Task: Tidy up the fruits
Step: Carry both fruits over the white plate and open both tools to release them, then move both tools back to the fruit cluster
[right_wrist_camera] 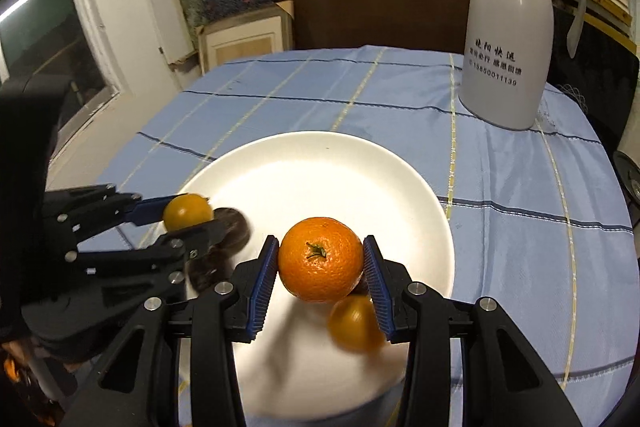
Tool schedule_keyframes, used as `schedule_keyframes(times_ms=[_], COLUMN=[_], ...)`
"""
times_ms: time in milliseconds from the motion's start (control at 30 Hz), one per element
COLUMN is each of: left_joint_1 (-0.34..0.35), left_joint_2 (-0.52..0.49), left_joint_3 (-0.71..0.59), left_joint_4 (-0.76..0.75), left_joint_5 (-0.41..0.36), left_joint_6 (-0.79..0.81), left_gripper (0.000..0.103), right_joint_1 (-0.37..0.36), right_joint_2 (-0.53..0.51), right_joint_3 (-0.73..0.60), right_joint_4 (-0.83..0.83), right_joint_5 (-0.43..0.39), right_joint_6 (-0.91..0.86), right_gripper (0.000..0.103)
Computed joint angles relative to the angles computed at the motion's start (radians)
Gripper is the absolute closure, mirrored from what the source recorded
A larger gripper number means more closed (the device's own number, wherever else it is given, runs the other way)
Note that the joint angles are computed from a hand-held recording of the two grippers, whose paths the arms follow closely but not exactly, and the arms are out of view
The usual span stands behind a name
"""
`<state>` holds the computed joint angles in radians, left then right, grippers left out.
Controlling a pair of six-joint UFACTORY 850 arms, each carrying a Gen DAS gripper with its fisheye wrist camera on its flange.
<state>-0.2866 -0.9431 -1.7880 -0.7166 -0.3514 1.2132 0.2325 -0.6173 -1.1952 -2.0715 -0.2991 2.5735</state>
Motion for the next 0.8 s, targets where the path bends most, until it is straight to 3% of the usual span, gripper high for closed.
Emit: schedule_keyframes(times_ms=[200, 233, 300, 333, 367, 400, 467, 800], left_joint_1=[-0.01, -0.012, -0.014, -0.013, -0.012, -0.01, -0.002, 0.08], left_joint_2=[-0.025, -0.023, -0.024, -0.021, -0.018, -0.012, 0.01, 0.155], left_joint_3=[-0.028, -0.025, -0.024, -0.02, -0.015, -0.007, 0.022, 0.22], left_joint_4=[0.033, 0.037, 0.04, 0.029, 0.009, -0.03, -0.167, -0.549], left_joint_5=[0.029, 0.037, 0.049, 0.057, 0.063, 0.071, 0.095, 0.032], left_joint_6=[-0.03, -0.032, -0.036, -0.03, -0.014, 0.019, 0.142, 0.559], left_gripper=[0.067, 0.066, 0.065, 0.063, 0.053, 0.04, 0.032, 0.03], right_joint_1=[-0.024, -0.028, -0.024, -0.024, -0.024, -0.024, -0.018, 0.068], right_joint_2=[-0.037, -0.045, -0.051, -0.048, -0.045, -0.04, -0.023, 0.142], right_joint_3=[-0.057, -0.069, -0.075, -0.073, -0.071, -0.066, -0.05, 0.177], right_joint_4=[0.106, 0.128, 0.141, 0.12, 0.089, 0.067, 0.05, -0.142], right_joint_5=[0.031, 0.044, 0.02, 0.012, 0.011, 0.011, 0.002, -0.097], right_joint_6=[-0.099, -0.127, -0.127, -0.098, -0.065, -0.044, -0.029, 0.166], right_gripper=[0.058, 0.055, 0.037, 0.037, 0.037, 0.037, 0.037, 0.037])
